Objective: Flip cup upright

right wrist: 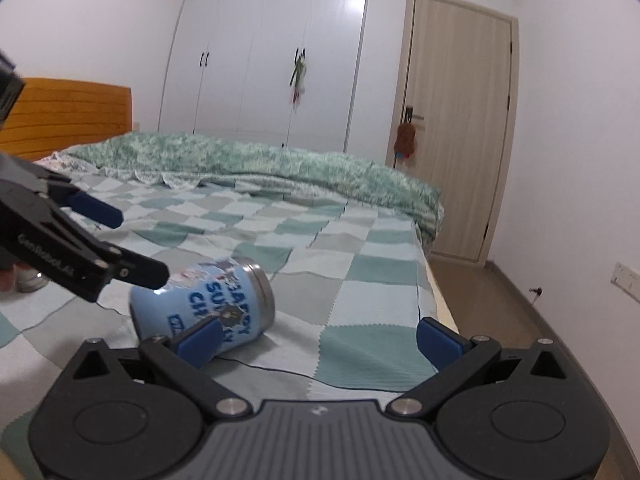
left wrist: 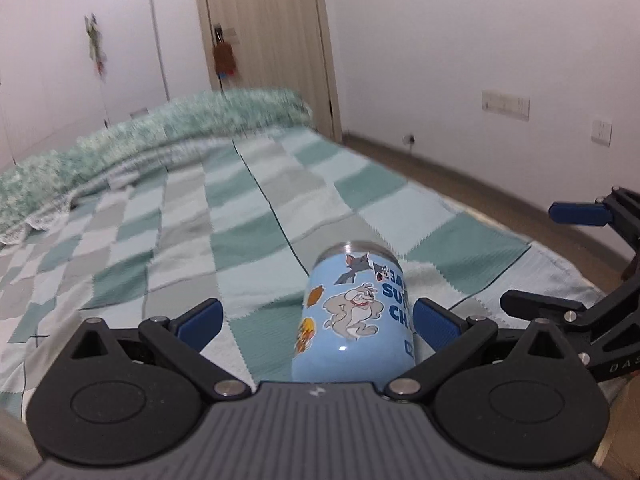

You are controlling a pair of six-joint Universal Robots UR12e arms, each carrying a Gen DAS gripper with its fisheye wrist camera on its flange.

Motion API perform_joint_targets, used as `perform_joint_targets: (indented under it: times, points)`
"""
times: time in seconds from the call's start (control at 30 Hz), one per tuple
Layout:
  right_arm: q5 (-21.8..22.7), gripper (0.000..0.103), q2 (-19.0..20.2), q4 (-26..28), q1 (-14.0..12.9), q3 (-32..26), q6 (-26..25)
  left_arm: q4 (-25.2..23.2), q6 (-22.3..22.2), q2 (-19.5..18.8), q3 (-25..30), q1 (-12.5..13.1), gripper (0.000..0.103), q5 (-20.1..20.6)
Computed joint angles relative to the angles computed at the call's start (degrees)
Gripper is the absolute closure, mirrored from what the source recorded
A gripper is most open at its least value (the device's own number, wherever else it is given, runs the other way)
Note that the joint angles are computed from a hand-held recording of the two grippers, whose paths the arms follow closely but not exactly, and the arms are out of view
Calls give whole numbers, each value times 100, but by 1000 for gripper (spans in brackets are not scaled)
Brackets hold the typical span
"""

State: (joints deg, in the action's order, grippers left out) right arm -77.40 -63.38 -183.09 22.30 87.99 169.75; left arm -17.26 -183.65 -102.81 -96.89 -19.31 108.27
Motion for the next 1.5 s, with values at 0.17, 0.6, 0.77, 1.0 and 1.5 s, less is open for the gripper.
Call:
perform_joint_targets:
  times: [0.17, 0.6, 0.77, 1.0, 1.5]
  points:
    - [323, 0, 35, 535, -98, -166, -48, -1065, -48, -202, 516, 71, 0, -256]
    - [472, 0, 48, 1220, -132, -312, -521, -2633, -161, -567, 1248, 176, 3, -628]
    - [497, 0, 33, 1264, -131, -289, -578, -2972, -390, -622, 1351, 208, 18, -839]
    - [502, 0, -22, 1163, -141, -233, -517, -2989, -711, -508, 1248, 201, 19, -799]
    - [563, 0, -464, 984, -33, 191, -607, -2687, -928, 117, 610, 19, 19, -466]
